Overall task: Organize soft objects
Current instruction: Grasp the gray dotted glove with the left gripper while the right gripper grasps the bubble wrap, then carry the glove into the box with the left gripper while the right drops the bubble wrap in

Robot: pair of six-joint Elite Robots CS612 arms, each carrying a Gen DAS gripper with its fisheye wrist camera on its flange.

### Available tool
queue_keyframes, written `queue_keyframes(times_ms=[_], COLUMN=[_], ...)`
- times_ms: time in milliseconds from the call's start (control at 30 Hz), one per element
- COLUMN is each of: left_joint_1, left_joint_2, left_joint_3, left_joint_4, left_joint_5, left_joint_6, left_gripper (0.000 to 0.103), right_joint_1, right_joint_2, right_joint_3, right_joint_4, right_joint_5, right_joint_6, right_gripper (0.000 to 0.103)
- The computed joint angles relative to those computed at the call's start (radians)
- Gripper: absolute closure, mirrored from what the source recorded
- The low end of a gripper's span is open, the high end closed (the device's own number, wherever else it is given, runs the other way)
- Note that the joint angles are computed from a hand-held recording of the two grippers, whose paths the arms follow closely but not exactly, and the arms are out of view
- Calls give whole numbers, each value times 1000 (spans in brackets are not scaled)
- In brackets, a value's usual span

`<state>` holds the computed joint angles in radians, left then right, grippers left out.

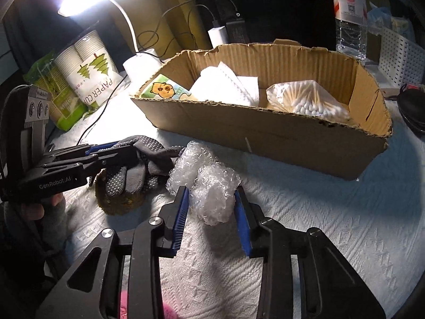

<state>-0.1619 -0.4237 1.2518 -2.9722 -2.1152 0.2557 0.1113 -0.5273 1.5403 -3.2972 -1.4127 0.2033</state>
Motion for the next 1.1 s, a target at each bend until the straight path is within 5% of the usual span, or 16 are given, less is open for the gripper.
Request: queue_keyframes(times_ms=[600, 1100], left_joint_1=[-9, -52], left_joint_2=[-78, -114], left_joint_3=[106, 131], left_joint_4=[-168, -251], left_joint_5=[-35, -16], left_joint_6=[1, -6], left_gripper=[76, 75], right_joint_1=[-14, -61], right_joint_2=[-68, -105], right_joint_3=[127, 198], right_joint_4=[-200, -304], right_joint_5=[-45, -32], right_joint_6=[29, 40], right_gripper=[68, 67])
